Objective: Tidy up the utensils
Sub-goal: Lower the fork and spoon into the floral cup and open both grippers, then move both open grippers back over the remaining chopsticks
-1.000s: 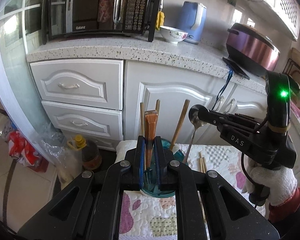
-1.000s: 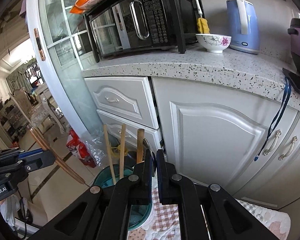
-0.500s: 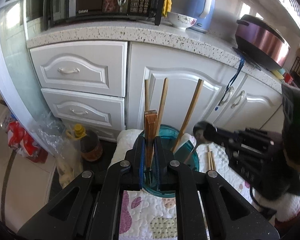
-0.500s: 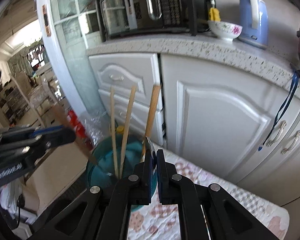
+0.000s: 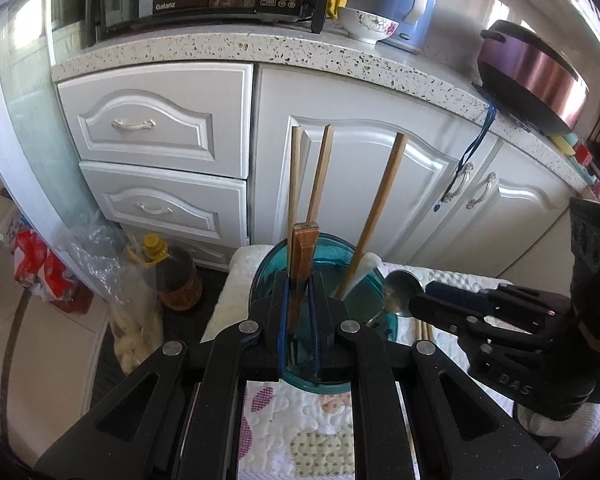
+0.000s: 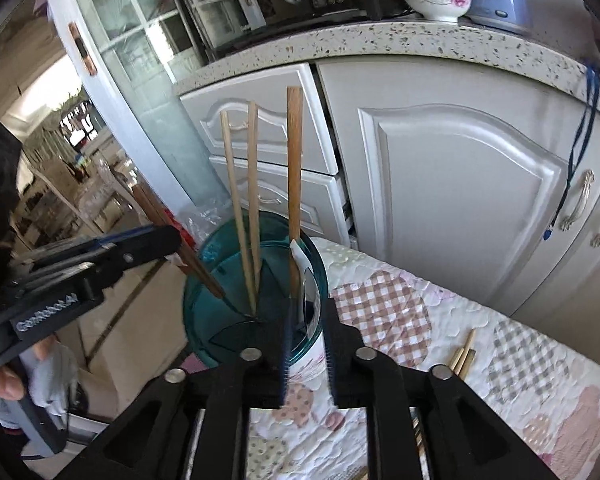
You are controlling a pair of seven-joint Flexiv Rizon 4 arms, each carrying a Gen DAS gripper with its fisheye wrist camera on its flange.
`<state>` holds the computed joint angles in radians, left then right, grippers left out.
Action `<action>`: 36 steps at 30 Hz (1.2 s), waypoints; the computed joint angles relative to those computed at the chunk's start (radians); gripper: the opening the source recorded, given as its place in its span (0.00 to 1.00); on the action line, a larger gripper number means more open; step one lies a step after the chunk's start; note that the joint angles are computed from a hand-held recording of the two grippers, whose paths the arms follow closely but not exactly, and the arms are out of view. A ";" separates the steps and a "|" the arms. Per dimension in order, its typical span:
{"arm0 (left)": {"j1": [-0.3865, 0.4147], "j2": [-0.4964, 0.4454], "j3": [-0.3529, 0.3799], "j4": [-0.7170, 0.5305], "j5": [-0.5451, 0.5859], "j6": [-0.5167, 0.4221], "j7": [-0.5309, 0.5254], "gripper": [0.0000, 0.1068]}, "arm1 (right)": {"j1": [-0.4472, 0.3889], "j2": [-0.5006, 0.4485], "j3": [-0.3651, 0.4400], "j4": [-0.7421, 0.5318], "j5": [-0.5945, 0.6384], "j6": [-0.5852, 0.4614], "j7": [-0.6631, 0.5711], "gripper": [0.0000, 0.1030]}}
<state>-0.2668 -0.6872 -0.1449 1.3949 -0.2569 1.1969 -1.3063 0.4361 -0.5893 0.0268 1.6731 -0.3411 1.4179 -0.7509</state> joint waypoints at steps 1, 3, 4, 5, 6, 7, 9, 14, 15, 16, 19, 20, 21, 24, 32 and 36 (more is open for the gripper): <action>0.002 0.005 -0.003 0.008 -0.002 0.007 0.000 0.10 | 0.008 0.009 -0.011 0.012 -0.002 0.009 0.010 0.29; 0.004 0.013 -0.006 0.019 -0.005 0.016 -0.002 0.13 | 0.025 0.027 -0.036 0.037 -0.013 0.028 0.030 0.30; 0.007 0.020 -0.011 0.030 -0.010 0.021 -0.001 0.15 | 0.033 0.037 -0.048 0.052 -0.020 0.036 0.040 0.30; 0.010 0.026 -0.016 0.038 -0.015 0.027 0.001 0.17 | 0.041 0.047 -0.059 0.066 -0.027 0.044 0.051 0.30; 0.013 0.031 -0.020 0.046 -0.018 0.033 0.004 0.19 | 0.051 0.058 -0.073 0.082 -0.034 0.054 0.066 0.30; 0.012 0.039 -0.022 0.057 -0.018 0.044 0.007 0.20 | 0.056 0.066 -0.082 0.093 -0.040 0.062 0.077 0.30; 0.009 0.051 -0.021 0.075 -0.015 0.064 0.010 0.21 | 0.075 0.081 -0.108 0.113 -0.059 0.074 0.104 0.30; 0.008 0.083 -0.041 0.128 -0.022 0.109 0.026 0.25 | 0.162 0.136 -0.226 0.194 -0.147 0.115 0.209 0.33; 0.004 0.089 -0.041 0.138 -0.021 0.119 0.027 0.25 | 0.176 0.147 -0.246 0.209 -0.166 0.122 0.229 0.33; -0.001 0.095 -0.040 0.148 -0.017 0.131 0.029 0.25 | 0.202 0.160 -0.281 0.230 -0.192 0.129 0.259 0.33; -0.006 0.109 -0.054 0.174 -0.019 0.153 0.039 0.25 | 0.252 0.194 -0.351 0.278 -0.267 0.138 0.335 0.34; -0.010 0.112 -0.055 0.179 -0.019 0.157 0.039 0.26 | 0.277 0.207 -0.387 0.299 -0.301 0.143 0.370 0.34; -0.016 0.114 -0.054 0.184 -0.017 0.162 0.039 0.26 | 0.286 0.215 -0.403 0.310 -0.325 0.147 0.393 0.35; -0.034 0.122 -0.052 0.198 -0.006 0.185 0.038 0.26 | 0.375 0.258 -0.537 0.380 -0.450 0.173 0.516 0.39; -0.078 0.115 -0.061 0.197 0.014 0.187 0.044 0.26 | 0.491 0.360 -0.767 0.504 -0.806 0.190 0.834 0.40; -0.105 0.101 -0.057 0.182 0.026 0.174 0.041 0.26 | 0.461 0.408 -0.756 0.542 -0.908 0.148 0.926 0.40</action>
<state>-0.3718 -0.5866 -0.2016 1.5766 -0.2309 1.3709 -1.2652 0.8971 -0.1810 -0.7291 2.2148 -1.2493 1.5656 0.1753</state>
